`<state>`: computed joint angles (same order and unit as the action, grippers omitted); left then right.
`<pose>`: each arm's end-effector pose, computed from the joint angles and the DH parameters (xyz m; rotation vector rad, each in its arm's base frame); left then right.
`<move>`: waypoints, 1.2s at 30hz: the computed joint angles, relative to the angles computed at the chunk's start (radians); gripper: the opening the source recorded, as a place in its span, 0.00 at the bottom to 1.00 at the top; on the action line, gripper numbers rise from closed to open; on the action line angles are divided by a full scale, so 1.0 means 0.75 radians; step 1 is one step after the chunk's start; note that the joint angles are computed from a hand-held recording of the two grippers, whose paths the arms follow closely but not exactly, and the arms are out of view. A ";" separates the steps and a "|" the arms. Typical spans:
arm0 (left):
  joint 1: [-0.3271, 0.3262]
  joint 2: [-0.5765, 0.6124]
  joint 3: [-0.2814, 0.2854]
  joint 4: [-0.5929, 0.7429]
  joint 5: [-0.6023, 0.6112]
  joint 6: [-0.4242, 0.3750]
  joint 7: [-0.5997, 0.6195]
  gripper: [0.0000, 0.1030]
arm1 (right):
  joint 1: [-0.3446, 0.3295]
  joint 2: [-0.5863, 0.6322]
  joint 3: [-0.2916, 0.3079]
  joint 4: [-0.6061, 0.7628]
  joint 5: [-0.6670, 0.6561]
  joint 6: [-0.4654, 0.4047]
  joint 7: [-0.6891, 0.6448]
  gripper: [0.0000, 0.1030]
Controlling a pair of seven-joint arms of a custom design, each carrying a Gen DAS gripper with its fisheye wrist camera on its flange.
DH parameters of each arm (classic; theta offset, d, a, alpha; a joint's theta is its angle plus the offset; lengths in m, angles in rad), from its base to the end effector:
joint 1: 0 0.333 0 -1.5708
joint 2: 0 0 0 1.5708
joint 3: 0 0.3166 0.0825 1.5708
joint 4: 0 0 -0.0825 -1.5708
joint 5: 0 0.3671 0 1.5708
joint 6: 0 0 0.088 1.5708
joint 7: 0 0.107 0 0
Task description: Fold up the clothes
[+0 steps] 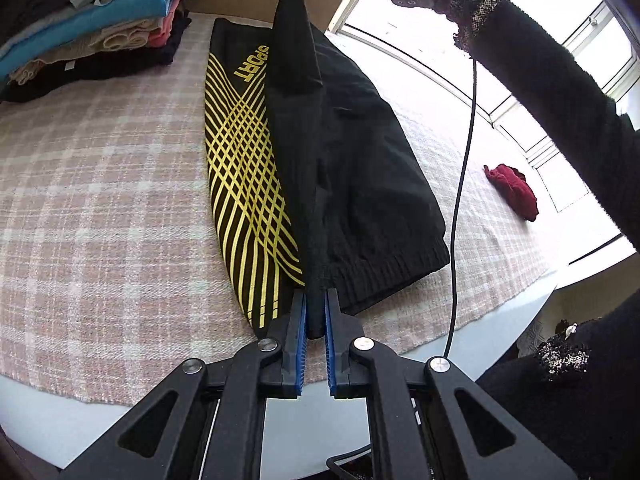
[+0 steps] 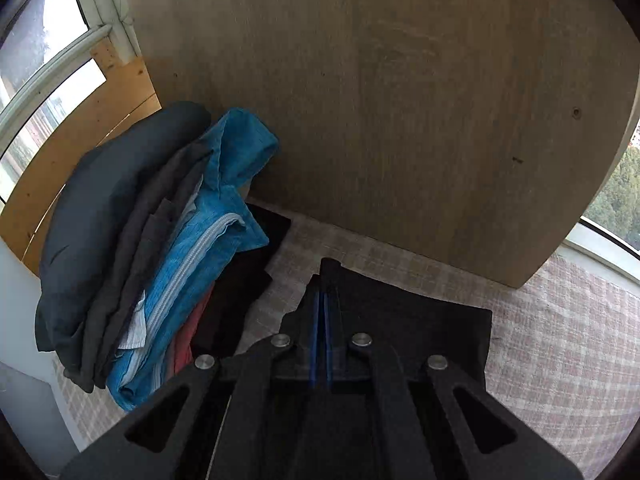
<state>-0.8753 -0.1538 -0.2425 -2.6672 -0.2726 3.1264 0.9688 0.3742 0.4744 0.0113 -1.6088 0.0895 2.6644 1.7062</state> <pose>0.2163 -0.3914 0.3701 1.7813 -2.3012 0.9046 0.6600 0.2635 0.4277 -1.9871 1.6581 -0.3096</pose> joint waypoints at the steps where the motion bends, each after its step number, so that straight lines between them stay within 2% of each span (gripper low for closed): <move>1: -0.079 -0.006 0.077 -0.022 -0.078 0.007 0.080 0.07 | 0.046 0.048 -0.038 0.057 -0.062 -0.039 0.049 0.03; 3: -0.207 -0.003 0.196 -0.039 -0.222 0.022 0.231 0.07 | 0.128 0.143 -0.107 0.178 -0.191 -0.136 0.138 0.05; 5: -0.265 0.003 0.246 -0.034 -0.325 0.014 0.354 0.08 | 0.195 0.178 -0.173 0.233 -0.323 -0.212 0.248 0.10; 6: -0.289 0.005 0.267 -0.030 -0.377 0.009 0.415 0.11 | 0.179 0.156 -0.156 0.208 -0.317 -0.197 0.243 0.17; 7: -0.310 0.008 0.285 -0.027 -0.428 0.004 0.477 0.16 | 0.145 0.122 -0.120 0.164 -0.290 -0.160 0.221 0.20; 9: -0.279 -0.010 0.259 -0.029 -0.441 -0.027 0.515 0.17 | 0.045 0.047 -0.024 0.075 -0.161 -0.080 0.134 0.25; 11: -0.187 -0.040 0.182 -0.038 -0.373 -0.071 0.481 0.17 | 0.002 -0.007 0.003 0.032 -0.076 -0.070 0.115 0.27; 14: -0.047 -0.092 0.063 -0.050 -0.264 -0.137 0.418 0.17 | -0.006 -0.148 -0.044 -0.155 -0.078 -0.022 0.174 0.27; 16: 0.048 -0.146 -0.015 -0.063 -0.150 -0.171 0.324 0.17 | 0.038 -0.255 -0.149 -0.325 -0.262 -0.008 0.338 0.27; 18: 0.110 -0.199 -0.059 -0.071 -0.044 -0.208 0.241 0.17 | -0.032 -0.309 -0.137 -0.446 -0.255 0.020 0.337 0.27; 20: 0.080 -0.190 -0.018 -0.040 -0.010 -0.213 0.264 0.17 | -0.115 -0.330 -0.117 -0.526 -0.196 0.058 0.310 0.27; 22: 0.015 -0.116 0.046 0.035 -0.039 -0.205 0.366 0.17 | -0.209 -0.293 -0.047 -0.524 -0.033 0.100 0.170 0.27; 25: -0.038 0.046 0.085 0.188 -0.150 -0.213 0.595 0.17 | -0.228 -0.200 -0.016 -0.455 0.026 0.099 0.041 0.27; 27: -0.043 0.162 0.068 0.310 -0.212 -0.234 0.725 0.17 | -0.226 -0.152 0.001 -0.410 0.049 0.096 -0.034 0.27; 28: -0.030 0.211 0.049 0.360 -0.200 -0.252 0.738 0.17 | -0.234 -0.129 0.016 -0.389 0.080 0.104 -0.073 0.27; 32: 0.020 0.350 -0.018 0.492 -0.111 -0.322 0.707 0.17 | -0.216 -0.037 -0.004 -0.281 0.108 0.043 -0.117 0.27; 36: 0.085 0.355 -0.091 0.483 -0.135 -0.306 0.680 0.17 | -0.248 0.000 0.024 -0.244 0.175 0.009 -0.209 0.27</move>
<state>-0.8113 0.1121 -0.3110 -2.3048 -0.3741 2.8972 1.4790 0.1880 0.4746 0.0295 -1.7919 0.2204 2.6709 1.5492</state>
